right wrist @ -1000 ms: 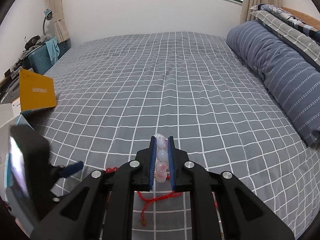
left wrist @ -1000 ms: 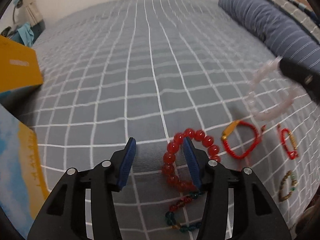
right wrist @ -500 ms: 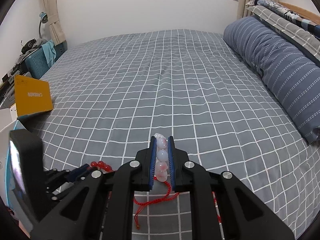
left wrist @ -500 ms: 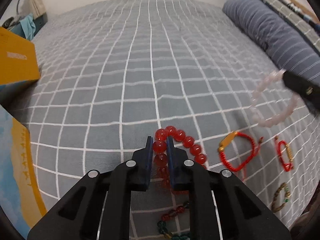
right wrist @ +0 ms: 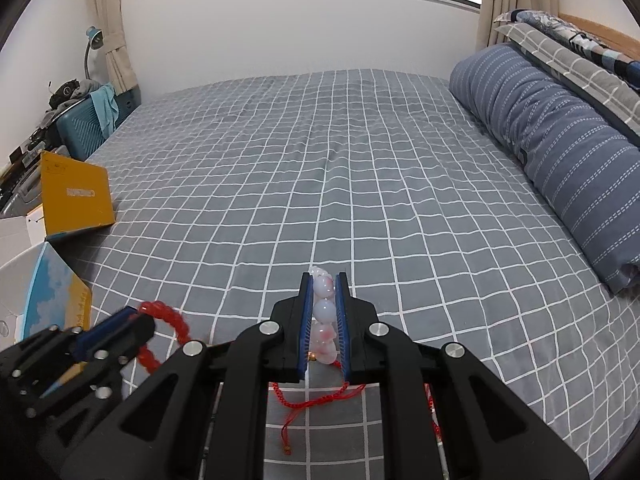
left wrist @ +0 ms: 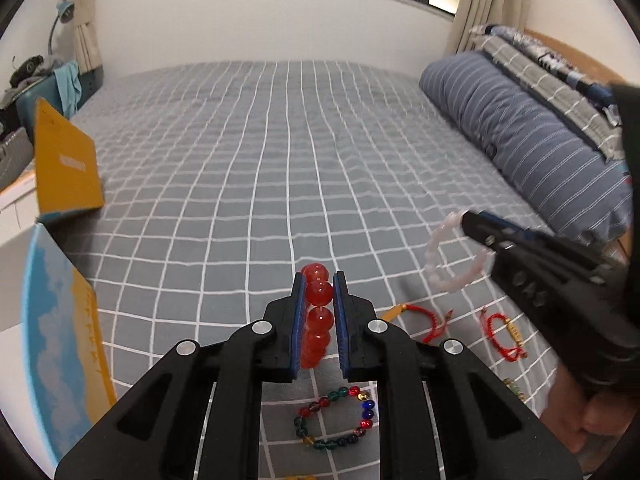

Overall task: Organize jewelry
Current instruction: 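Carry the red and white bead bracelets in both tools toward the white box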

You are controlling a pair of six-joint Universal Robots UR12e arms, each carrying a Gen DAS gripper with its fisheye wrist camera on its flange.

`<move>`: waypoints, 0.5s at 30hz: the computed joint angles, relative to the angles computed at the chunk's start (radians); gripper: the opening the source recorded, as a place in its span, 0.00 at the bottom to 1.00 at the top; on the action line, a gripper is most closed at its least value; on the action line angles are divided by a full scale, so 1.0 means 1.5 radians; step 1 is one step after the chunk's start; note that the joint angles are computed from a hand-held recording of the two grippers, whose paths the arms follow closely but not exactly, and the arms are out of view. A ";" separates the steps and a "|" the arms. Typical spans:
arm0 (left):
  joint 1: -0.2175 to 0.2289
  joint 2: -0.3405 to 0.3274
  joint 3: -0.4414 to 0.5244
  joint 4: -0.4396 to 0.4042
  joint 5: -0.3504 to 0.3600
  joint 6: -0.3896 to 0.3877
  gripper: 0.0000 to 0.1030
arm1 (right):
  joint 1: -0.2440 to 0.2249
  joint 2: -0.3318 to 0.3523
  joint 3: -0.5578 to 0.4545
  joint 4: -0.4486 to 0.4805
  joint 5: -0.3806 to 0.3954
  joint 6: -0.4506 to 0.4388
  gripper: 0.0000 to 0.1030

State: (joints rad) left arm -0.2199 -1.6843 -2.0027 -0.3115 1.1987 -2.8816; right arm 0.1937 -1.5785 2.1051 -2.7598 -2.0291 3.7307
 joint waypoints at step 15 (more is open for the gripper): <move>0.038 0.053 -0.029 0.059 0.003 -0.027 0.13 | 0.058 0.011 -0.025 -0.010 -0.062 -0.006 0.10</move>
State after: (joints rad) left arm -0.1623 -1.6048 -2.0455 -0.2230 1.2036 -2.9226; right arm 0.2805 -1.5616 2.0676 -2.7752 -2.1219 3.7218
